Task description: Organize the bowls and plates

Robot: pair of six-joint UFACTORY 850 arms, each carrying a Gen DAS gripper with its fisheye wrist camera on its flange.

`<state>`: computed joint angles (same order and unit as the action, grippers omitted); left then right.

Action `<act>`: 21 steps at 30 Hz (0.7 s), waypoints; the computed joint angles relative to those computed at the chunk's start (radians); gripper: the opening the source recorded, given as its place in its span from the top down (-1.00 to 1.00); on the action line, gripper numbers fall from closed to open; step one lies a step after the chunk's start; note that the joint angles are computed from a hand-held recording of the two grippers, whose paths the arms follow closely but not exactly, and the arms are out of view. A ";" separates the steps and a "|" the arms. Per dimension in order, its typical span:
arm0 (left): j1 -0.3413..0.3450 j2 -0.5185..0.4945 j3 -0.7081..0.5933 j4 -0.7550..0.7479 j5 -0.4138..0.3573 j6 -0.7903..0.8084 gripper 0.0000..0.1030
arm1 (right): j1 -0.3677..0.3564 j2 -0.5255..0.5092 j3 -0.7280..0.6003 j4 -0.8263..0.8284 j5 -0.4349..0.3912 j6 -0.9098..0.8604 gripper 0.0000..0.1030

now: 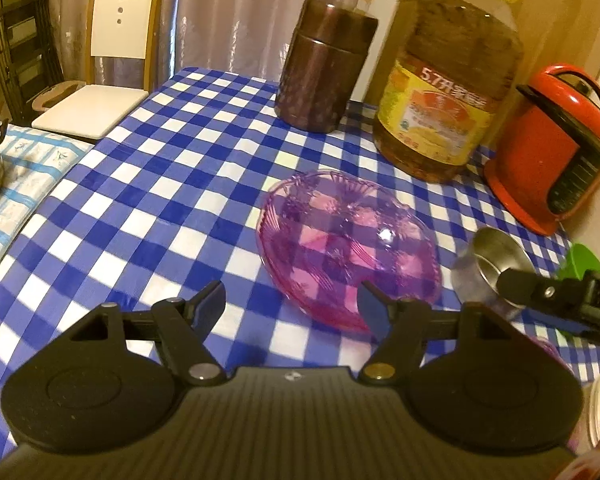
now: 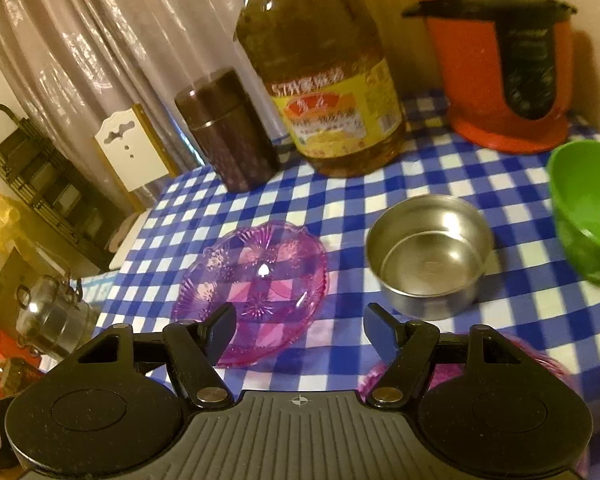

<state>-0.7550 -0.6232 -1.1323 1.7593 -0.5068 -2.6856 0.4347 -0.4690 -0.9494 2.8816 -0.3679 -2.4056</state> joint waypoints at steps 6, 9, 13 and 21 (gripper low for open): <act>0.048 -0.048 -0.028 0.098 0.045 -0.084 -0.18 | -0.004 -0.100 -0.098 -0.095 0.038 0.128 -0.37; 0.068 -0.066 -0.039 0.156 0.063 -0.145 -0.10 | -0.007 -0.139 -0.138 -0.159 0.051 0.202 -0.37; 0.085 -0.085 -0.056 0.197 0.077 -0.184 0.11 | -0.007 -0.176 -0.179 -0.228 0.074 0.290 -0.22; 0.103 -0.107 -0.076 0.212 0.092 -0.182 0.51 | -0.003 -0.223 -0.230 -0.275 0.103 0.369 0.16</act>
